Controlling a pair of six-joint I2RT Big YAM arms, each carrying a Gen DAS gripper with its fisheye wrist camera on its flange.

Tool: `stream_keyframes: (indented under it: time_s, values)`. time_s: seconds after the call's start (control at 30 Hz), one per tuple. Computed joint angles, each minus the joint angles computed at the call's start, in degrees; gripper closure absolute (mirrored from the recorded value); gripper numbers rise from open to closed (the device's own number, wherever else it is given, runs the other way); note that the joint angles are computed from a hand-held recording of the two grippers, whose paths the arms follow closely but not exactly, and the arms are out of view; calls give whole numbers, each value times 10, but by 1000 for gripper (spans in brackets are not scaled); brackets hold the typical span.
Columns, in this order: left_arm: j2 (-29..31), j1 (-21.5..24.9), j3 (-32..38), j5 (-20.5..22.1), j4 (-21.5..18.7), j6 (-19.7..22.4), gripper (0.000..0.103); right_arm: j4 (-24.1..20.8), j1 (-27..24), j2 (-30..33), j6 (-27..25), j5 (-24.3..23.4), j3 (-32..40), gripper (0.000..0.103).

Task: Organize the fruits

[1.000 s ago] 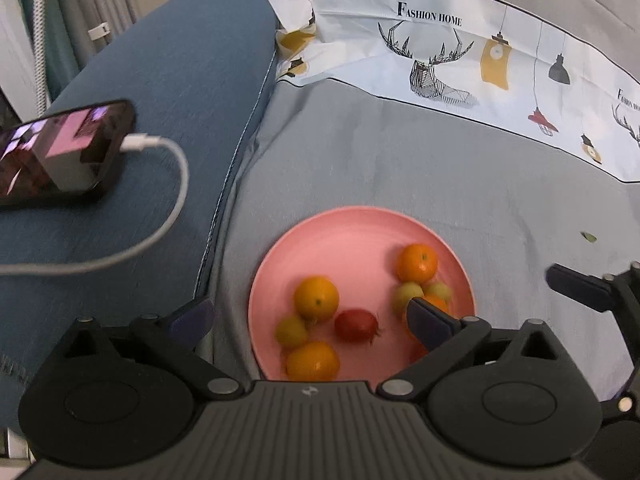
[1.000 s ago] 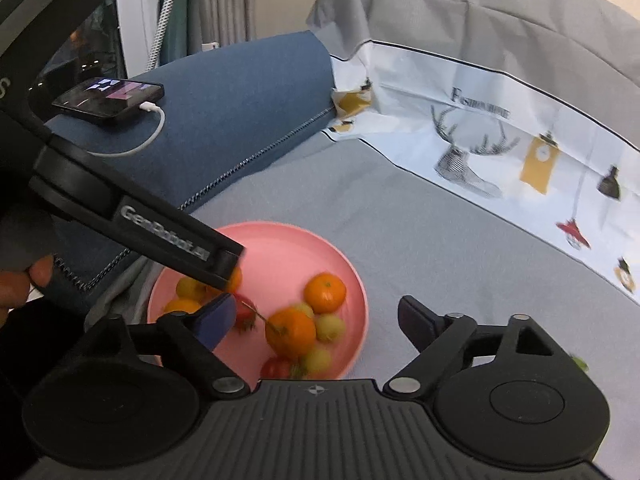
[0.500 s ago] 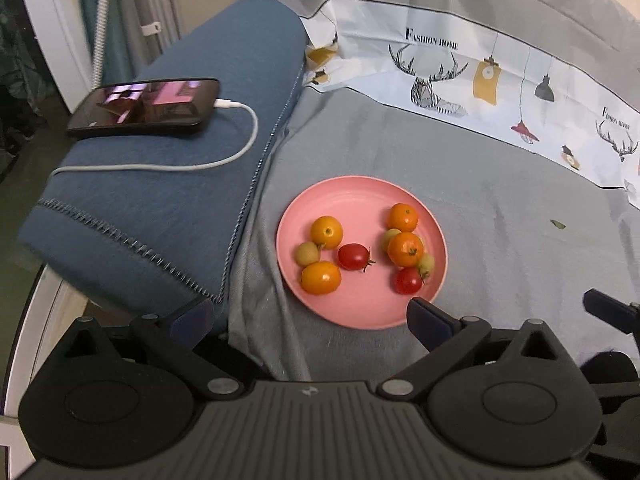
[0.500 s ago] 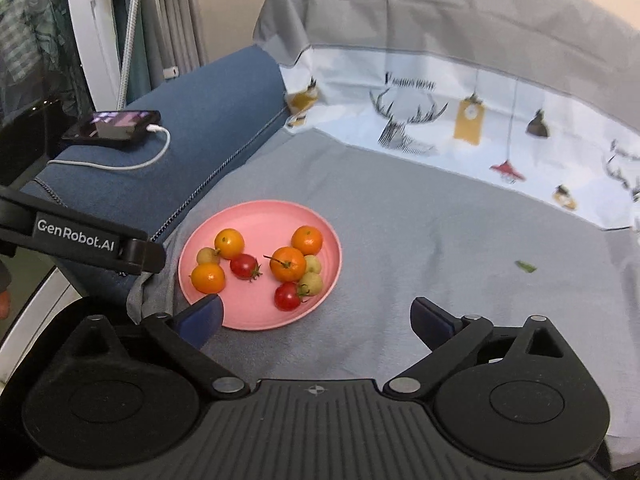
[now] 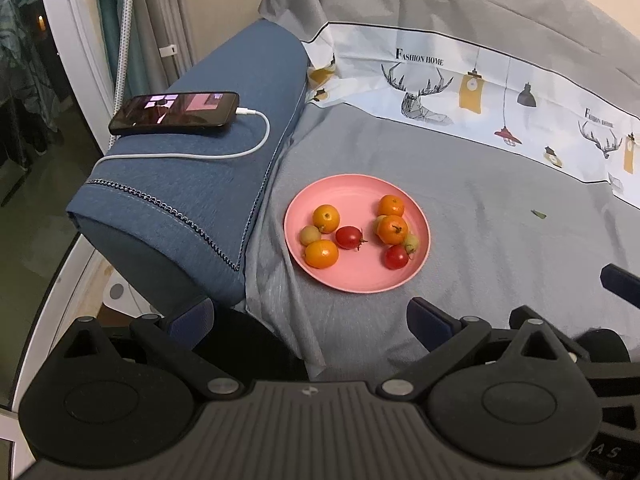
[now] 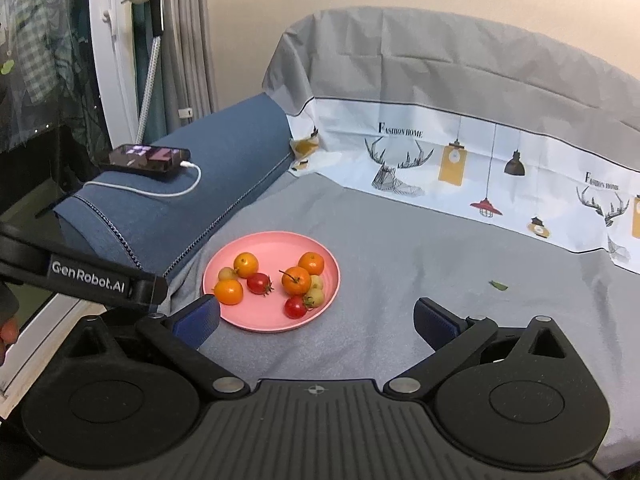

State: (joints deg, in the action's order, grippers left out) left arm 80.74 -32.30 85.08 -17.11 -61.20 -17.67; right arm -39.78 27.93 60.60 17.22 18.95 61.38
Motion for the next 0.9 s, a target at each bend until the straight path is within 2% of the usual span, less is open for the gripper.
stream_keyframes:
  time_s: [0.4,0.9]
  values:
    - [-27,-19,-17,-27,5,2,0,6,23,-33,5,33,-15,1]
    - [-36,-15,-23,-28,-4,-10,0,8,34,-40,1,43,-16,1]
